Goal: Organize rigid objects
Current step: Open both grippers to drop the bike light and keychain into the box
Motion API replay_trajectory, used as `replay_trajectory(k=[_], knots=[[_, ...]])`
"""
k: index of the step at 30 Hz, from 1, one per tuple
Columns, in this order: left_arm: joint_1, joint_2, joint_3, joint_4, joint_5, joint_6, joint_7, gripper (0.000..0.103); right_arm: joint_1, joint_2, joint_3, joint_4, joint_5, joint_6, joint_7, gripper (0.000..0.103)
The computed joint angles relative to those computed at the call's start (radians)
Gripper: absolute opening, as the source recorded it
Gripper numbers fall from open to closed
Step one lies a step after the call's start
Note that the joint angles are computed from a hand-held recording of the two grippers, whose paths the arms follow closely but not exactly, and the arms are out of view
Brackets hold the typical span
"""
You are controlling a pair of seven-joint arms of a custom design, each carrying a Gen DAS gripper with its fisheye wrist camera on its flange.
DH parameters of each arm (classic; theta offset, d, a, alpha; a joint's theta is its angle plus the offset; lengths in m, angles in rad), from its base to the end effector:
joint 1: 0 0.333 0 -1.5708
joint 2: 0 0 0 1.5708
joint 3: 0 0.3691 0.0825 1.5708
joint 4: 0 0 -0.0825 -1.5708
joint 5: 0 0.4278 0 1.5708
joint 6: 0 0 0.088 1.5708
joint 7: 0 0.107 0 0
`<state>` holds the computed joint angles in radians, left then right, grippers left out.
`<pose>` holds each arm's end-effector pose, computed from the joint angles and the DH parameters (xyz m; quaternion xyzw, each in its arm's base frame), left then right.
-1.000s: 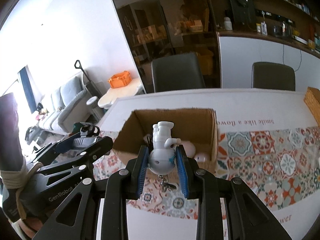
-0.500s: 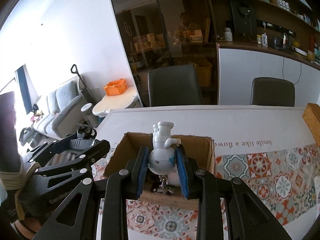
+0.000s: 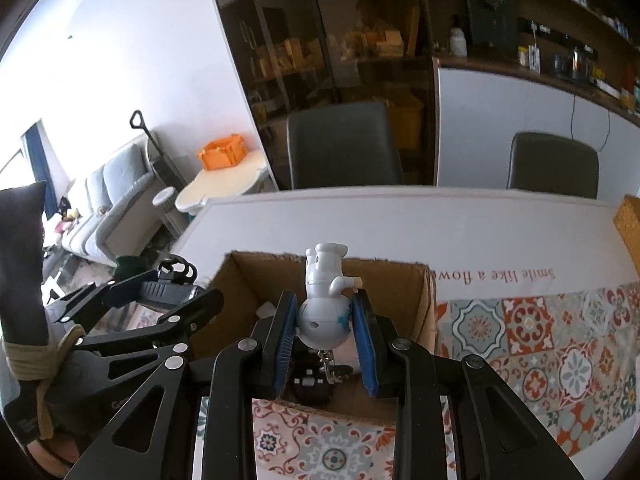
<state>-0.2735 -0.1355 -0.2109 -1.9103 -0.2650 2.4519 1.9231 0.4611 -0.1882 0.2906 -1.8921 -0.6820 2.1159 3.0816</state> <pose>0.5307 -0.2889 0.6738 -0.3965 0.8513 -0.3129 0.1418 0.4286 0.3827 0.6800 -0.4670 0.7949 -0.2571 0.2896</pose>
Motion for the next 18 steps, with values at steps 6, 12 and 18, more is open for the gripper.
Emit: replay_trajectory(k=[6,12,18], knots=[[0.011,-0.022,-0.011,-0.032,0.085,0.054,-0.072,0.092,-0.008,-0.010,-0.007,-0.027,0.031,0.008,0.026,0.048],[0.013,-0.093,0.009,-0.100,0.089,0.102,-0.097,0.099,0.006,-0.014,0.030,0.007,-0.003,-0.127,0.084,0.061],[-0.005,-0.225,0.046,-0.214,0.041,0.153,-0.077,0.103,0.052,-0.011,0.081,0.056,-0.061,-0.302,0.166,0.076]])
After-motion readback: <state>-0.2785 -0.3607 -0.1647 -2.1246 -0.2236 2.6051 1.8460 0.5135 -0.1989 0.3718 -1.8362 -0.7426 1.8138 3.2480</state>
